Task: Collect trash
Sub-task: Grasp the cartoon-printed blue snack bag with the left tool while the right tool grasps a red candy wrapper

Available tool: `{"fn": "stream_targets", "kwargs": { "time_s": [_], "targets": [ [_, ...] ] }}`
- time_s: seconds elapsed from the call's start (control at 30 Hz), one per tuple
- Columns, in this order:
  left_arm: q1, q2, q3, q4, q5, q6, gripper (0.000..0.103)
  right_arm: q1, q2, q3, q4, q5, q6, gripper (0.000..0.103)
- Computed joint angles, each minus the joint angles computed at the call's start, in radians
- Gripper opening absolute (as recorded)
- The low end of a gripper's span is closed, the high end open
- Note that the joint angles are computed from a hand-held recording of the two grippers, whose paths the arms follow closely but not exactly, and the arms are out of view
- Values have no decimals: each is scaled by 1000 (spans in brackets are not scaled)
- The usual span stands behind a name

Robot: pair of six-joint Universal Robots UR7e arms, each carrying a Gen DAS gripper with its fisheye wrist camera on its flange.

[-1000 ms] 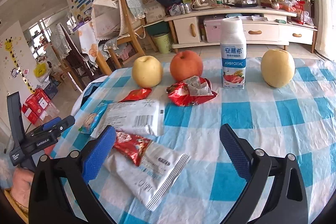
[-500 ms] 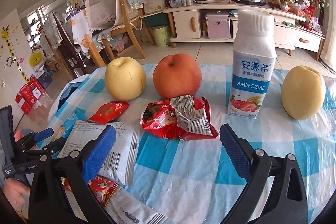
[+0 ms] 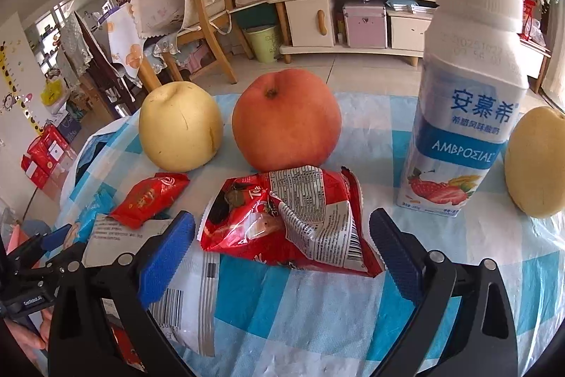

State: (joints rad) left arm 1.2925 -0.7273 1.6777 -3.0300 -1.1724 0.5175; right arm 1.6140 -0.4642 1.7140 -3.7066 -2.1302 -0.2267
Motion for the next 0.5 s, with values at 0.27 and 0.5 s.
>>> {"fn": "stream_targets", "kwargs": {
  "time_s": [0.27, 0.5],
  "targets": [
    [-10, -5, 20, -18, 6, 6, 59, 27, 26, -34, 2, -64, -93, 77],
    [-13, -20, 35, 9, -5, 3, 54, 40, 40, -24, -41, -67, -142, 61]
  ]
}}
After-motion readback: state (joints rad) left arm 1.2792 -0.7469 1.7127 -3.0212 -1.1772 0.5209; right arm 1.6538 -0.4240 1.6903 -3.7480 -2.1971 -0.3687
